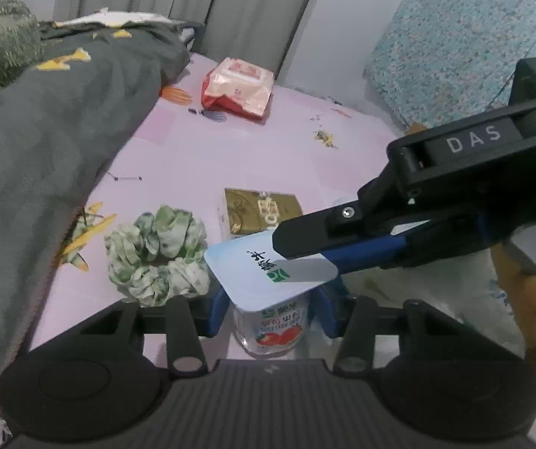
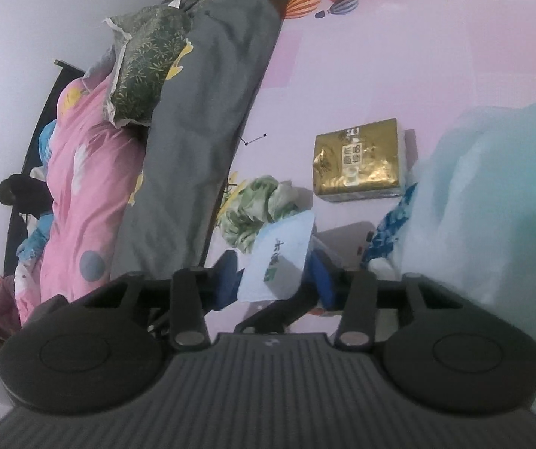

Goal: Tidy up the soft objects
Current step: 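Carry the yogurt cup with the right gripper over the box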

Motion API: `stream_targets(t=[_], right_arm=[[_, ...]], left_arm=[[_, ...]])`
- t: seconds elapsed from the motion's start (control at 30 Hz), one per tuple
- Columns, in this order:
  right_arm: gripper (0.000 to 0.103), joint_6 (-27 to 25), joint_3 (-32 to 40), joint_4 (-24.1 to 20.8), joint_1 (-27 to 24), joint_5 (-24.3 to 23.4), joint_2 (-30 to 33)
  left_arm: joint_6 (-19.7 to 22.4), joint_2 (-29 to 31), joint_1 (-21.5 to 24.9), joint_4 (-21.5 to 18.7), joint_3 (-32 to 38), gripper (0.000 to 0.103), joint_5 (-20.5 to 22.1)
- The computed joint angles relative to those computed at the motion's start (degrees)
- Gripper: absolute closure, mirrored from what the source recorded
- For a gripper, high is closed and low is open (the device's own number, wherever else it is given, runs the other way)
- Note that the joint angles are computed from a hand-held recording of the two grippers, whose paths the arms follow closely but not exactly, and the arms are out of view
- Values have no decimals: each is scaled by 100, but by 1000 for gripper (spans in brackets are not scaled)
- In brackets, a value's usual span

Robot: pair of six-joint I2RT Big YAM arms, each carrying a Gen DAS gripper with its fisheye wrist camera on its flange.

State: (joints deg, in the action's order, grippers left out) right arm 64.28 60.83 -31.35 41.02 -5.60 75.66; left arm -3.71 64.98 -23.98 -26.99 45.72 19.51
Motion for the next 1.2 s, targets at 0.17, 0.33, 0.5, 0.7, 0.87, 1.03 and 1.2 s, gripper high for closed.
stream_targets(t=[0.17,0.33,0.5,0.7,0.87,1.03,1.2], right_arm=[[65,-98,-84,115,172,293,-460],[65,-68,-252,53,463,927,-1260],[64,279,-521,-554,1003,2061,-2417],[62,1783,-719,-2425,2298,3922,-3805],[61,4203,-928,-4354,3721,4934,-4511],[59,5455,-1509,-4956,4238,4875,-5271],[58,4207,-2241,-4132,2683,3435,-6150]], left_arm=[[213,-530,-169,-92,74,54,-288],[437,-1086,-650,-120,206,54,-573],[513,-1197,-1644,-171,478,54,-833],[428,-639,-2820,-395,950,54,-665],[439,120,-3399,-871,1391,54,-500],[346,631,-3707,-1275,1649,54,-566],[523,769,-3728,-1343,1598,55,-787]])
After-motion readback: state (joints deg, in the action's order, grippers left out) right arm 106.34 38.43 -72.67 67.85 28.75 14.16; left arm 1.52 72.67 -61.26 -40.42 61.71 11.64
